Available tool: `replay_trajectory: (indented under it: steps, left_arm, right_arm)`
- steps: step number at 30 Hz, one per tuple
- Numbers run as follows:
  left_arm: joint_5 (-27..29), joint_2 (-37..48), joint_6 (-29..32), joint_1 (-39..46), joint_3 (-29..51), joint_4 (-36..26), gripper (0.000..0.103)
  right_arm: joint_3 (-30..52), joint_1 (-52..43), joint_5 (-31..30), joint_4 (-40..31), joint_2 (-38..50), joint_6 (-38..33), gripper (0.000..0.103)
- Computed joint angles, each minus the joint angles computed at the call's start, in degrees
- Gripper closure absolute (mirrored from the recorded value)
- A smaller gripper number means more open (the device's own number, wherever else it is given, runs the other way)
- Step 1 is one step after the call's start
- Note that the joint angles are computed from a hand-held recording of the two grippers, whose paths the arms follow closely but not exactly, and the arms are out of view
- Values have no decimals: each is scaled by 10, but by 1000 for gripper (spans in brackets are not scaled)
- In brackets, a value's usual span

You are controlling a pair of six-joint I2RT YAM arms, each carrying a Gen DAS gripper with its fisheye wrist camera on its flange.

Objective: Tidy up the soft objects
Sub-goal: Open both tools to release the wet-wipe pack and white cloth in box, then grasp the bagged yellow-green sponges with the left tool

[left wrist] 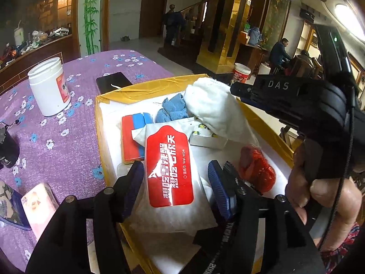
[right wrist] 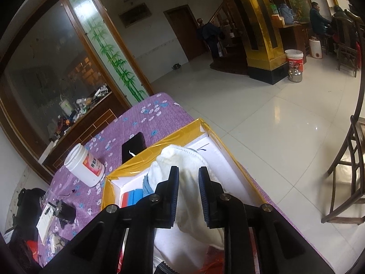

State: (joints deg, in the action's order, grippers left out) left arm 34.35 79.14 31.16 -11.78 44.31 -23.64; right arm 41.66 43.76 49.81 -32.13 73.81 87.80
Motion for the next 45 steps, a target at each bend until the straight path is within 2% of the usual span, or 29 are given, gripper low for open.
replay_trajectory:
  steps: [3, 7, 11, 16, 20, 21, 23, 25, 29, 31, 33, 36, 39, 43, 44, 45]
  left_arm:
    - [7, -2, 7, 7, 12, -26, 44]
    - [21, -15, 25, 25, 23, -65, 44]
    - [39, -32, 62, 58, 31, -107, 44]
    - [75, -39, 168, 143, 54, -190, 44]
    - [104, -23, 259, 230, 79, -241, 44]
    - [113, -8, 285, 255, 91, -258, 44]
    - [122, 19, 326, 293, 110, -285, 44]
    - [124, 47, 360, 331, 126, -301, 44]
    - [107, 116, 428, 390, 160, -345, 43]
    - [86, 138, 462, 405, 165, -364, 37]
    - [66, 146, 488, 414, 154, -365, 31]
    - [34, 142, 523, 416, 121, -360, 30]
    - [8, 97, 542, 403, 51, -309, 30]
    - [-5, 31, 504, 377, -39, -197, 29]
    - [-2, 31, 501, 377, -39, -197, 31]
    - [1, 34, 493, 378, -35, -197, 40]
  right_arm:
    - [-3, 9, 14, -8, -7, 14, 82]
    - [-5, 27, 41, -34, -15, 46, 75]
    - [-6, 44, 66, -53, -21, 73, 74]
    - [-4, 75, 90, -57, -25, 84, 73]
    - [39, 147, 111, -98, 9, 119, 73]
    - [52, 169, 120, -105, 25, 127, 71]
    - [91, 211, 135, -134, 74, 154, 61]
    - [117, 237, 136, -134, 113, 157, 61]
    - [146, 266, 112, -88, 171, 122, 61]
    - [163, 275, 105, -85, 195, 117, 61]
    - [168, 280, 96, -70, 207, 105, 61]
    - [173, 282, 86, -60, 217, 99, 61]
    - [186, 284, 80, -61, 228, 93, 61]
    - [199, 282, 64, -31, 239, 47, 61]
    - [208, 282, 62, -29, 244, 35, 61]
    - [215, 282, 59, -25, 249, 24, 61]
